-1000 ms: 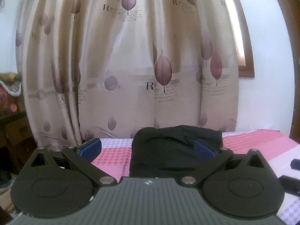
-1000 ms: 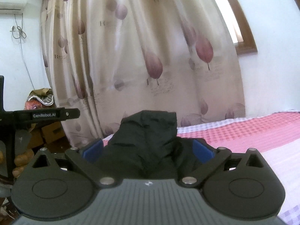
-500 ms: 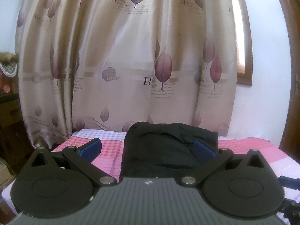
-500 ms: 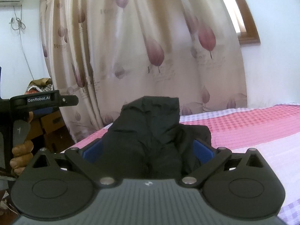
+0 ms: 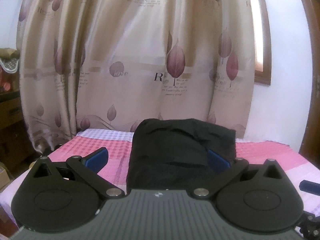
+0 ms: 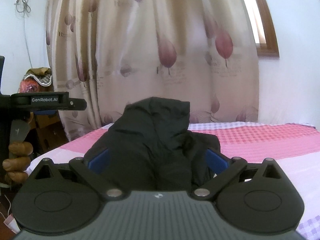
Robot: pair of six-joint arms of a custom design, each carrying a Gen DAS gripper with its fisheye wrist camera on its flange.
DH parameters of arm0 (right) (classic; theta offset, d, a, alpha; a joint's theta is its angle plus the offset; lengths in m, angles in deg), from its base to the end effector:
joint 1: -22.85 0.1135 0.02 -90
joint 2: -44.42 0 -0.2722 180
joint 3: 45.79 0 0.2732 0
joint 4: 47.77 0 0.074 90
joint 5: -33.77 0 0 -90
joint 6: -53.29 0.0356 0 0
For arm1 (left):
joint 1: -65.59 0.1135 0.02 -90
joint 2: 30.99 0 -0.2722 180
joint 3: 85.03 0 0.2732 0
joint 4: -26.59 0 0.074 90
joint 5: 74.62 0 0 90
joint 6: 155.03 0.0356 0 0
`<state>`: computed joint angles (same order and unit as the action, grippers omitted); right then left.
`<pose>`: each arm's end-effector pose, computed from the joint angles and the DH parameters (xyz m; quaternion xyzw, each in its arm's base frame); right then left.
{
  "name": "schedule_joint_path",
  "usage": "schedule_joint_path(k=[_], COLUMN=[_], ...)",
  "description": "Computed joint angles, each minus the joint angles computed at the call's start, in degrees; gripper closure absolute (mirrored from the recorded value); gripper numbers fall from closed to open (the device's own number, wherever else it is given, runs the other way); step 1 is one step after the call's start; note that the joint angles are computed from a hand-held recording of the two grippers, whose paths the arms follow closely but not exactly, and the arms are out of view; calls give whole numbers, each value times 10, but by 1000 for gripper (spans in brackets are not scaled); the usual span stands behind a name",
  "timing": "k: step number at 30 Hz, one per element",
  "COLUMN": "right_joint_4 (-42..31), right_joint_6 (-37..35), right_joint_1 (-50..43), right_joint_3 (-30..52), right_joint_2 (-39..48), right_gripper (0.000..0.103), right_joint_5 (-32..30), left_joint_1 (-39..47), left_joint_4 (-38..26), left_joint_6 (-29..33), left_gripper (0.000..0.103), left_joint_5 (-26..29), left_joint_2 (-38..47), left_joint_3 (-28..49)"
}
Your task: Fold large clothes
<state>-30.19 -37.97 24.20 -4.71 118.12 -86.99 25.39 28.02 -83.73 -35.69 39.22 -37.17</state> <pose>0.2742 0.0247 0.2003 -0.1788 0.7613 0.2109 0.5865 0.2245 -0.1535 0.2313 -0.1015 0.7758 0.0577 0.6201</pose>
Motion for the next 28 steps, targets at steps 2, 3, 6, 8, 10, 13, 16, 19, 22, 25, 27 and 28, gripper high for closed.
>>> schedule_joint_path(k=[2, 3, 6, 8, 10, 13, 16, 19, 22, 25, 27, 28], right_joint_4=[-1, 0, 1, -1, -3, -4, -3, -1, -4, 2, -1, -4], right_joint_6=[-2, -3, -6, -7, -6, -3, -2, -4, -1, -3, -7, -7], right_joint_1=[2, 3, 4, 5, 4, 3, 3, 6, 8, 12, 14, 13], right_joint_3=[2, 2, 3, 4, 7, 7, 7, 7, 11, 13, 21, 25], right_joint_2=[6, 8, 16, 21, 26, 29, 29, 29, 31, 33, 38, 40], right_gripper=[1, 1, 1, 1, 1, 1, 1, 1, 1, 1, 1, 0], right_joint_5=[10, 13, 17, 21, 19, 23, 24, 32, 43, 54, 63, 63], left_joint_1=[1, 3, 4, 3, -3, -4, 1, 1, 3, 3, 5, 5], left_joint_4=[3, 6, 24, 47, 81, 115, 108, 93, 87, 80, 82, 88], left_joint_6=[-4, -3, -3, 3, 17, 22, 12, 3, -3, -9, -14, -12], left_gripper=[0, 0, 0, 0, 0, 0, 0, 0, 0, 0, 0, 0], left_joint_5=[-4, -3, -6, -13, -33, -44, -35, -31, -20, -21, -17, -23], left_joint_2=[11, 15, 28, 38, 52, 63, 63, 63, 60, 60, 59, 60], left_joint_3=[0, -1, -8, -15, -23, -31, -30, -26, -26, -25, -28, -30])
